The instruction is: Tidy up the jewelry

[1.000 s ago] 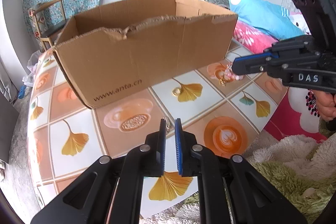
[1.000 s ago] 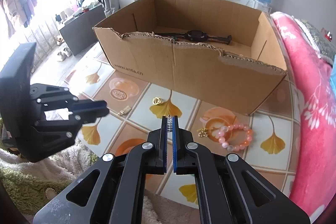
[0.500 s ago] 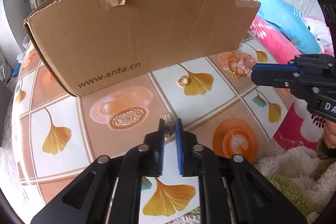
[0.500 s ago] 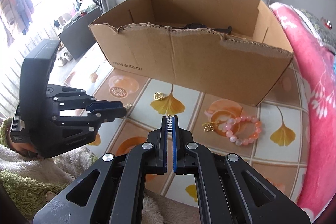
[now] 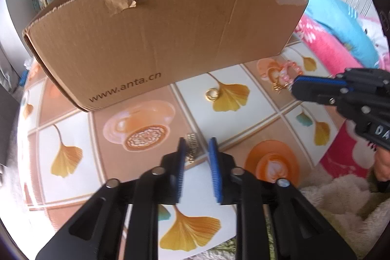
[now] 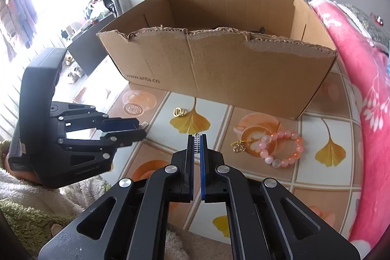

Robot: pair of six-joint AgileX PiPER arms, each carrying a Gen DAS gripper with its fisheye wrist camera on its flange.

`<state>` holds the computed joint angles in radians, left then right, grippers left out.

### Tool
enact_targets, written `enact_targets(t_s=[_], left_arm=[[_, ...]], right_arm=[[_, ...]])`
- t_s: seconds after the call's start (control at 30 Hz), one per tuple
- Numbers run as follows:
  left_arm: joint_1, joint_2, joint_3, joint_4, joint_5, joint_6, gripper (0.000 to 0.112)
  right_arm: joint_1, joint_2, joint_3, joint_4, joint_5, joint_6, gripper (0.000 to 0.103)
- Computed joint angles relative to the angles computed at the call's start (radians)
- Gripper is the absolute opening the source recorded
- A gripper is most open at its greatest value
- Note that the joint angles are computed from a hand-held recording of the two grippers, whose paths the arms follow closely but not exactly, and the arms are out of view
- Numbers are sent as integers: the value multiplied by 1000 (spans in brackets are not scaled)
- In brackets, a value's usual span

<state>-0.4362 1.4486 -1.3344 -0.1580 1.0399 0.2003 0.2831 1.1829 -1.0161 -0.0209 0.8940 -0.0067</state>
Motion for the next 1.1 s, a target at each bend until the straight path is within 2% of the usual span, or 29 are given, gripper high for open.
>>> enact_targets(t_s=[0.07,0.17,0.43,0.63,0.8,0.93,1.0,1.1], left_arm=[[-9,4,0,20,-9,-14,8],[-11,2,6,22,-20,-15,6],[-5,-34,33,14,-49,-5,5],[27,-82,-1,-17,-19,22,5],[92,-117,-129,-99,56,100,5],[168,-99,-285,-194,107,183,5],[204,-62,-376,-241,124,225,5],[194,30,-493,-207,126,227,5]], right_arm=[[-1,-6,2,0,-1,3,2],[-5,-16,8,4,-3,0,2],[-2,-39,8,-5,-1,14,2],[-3,-45,-10,12,4,0,2],[-2,-48,-103,52,30,-48,2],[-39,-10,-257,152,54,-180,2],[-74,39,-344,221,70,-258,2],[-117,145,-467,281,98,-325,2]])
